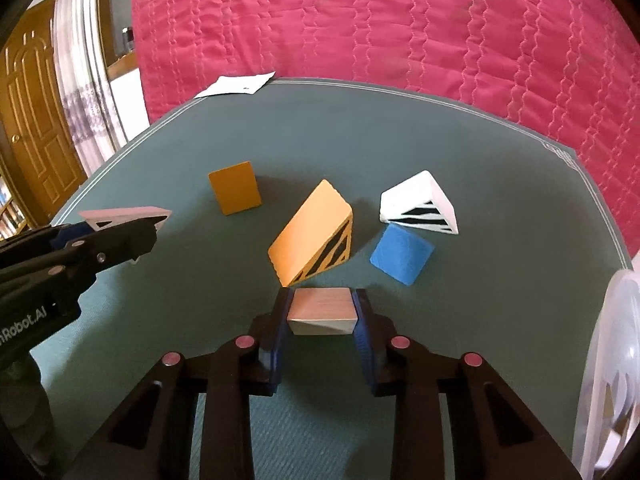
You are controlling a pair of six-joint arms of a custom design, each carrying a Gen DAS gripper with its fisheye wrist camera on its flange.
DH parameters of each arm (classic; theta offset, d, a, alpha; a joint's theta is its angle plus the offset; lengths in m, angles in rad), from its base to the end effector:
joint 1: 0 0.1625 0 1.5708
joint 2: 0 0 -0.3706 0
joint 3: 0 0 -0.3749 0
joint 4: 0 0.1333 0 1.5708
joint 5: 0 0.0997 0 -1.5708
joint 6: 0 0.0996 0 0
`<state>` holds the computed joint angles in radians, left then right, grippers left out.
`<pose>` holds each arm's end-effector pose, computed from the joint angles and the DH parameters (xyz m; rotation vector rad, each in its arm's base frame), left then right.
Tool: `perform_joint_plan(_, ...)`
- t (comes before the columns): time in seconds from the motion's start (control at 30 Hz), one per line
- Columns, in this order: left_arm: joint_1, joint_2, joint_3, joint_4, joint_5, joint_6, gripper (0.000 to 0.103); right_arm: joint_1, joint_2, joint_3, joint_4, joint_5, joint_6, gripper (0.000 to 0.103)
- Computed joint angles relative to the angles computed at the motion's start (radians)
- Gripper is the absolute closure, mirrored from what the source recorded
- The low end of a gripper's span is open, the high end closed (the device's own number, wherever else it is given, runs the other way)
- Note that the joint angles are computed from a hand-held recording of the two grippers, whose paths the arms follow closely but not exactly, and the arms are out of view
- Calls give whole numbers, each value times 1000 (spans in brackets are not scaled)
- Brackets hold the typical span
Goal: Organize rigid objects
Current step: 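Grasp the tan triangular wedge with the right gripper, then carry the tan wedge into the clear bowl and open the right gripper while the left carries the cube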
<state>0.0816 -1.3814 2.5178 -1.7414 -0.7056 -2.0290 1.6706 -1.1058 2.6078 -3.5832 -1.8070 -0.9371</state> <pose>-0.2133 -0.2273 0.0677 -0.0695 2.1474 -1.1521 0.1420 -0.3137 0.0840 1.2547 -2.3665 0.5090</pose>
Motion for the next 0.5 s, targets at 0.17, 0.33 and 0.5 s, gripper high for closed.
perform_joint_plan(0.17, -3, 10, -4, -13, 4, 12, 72, -27, -46, 37, 13, 22, -4, 72)
perform_joint_plan(0.33, -4, 18, -7, -24, 3, 23, 72, -74, -125, 85, 41, 59, 4, 72)
perform_joint_plan(0.5, -10, 24, -6, -44, 6, 43, 72, -138, -236, 138, 89, 108, 11, 72)
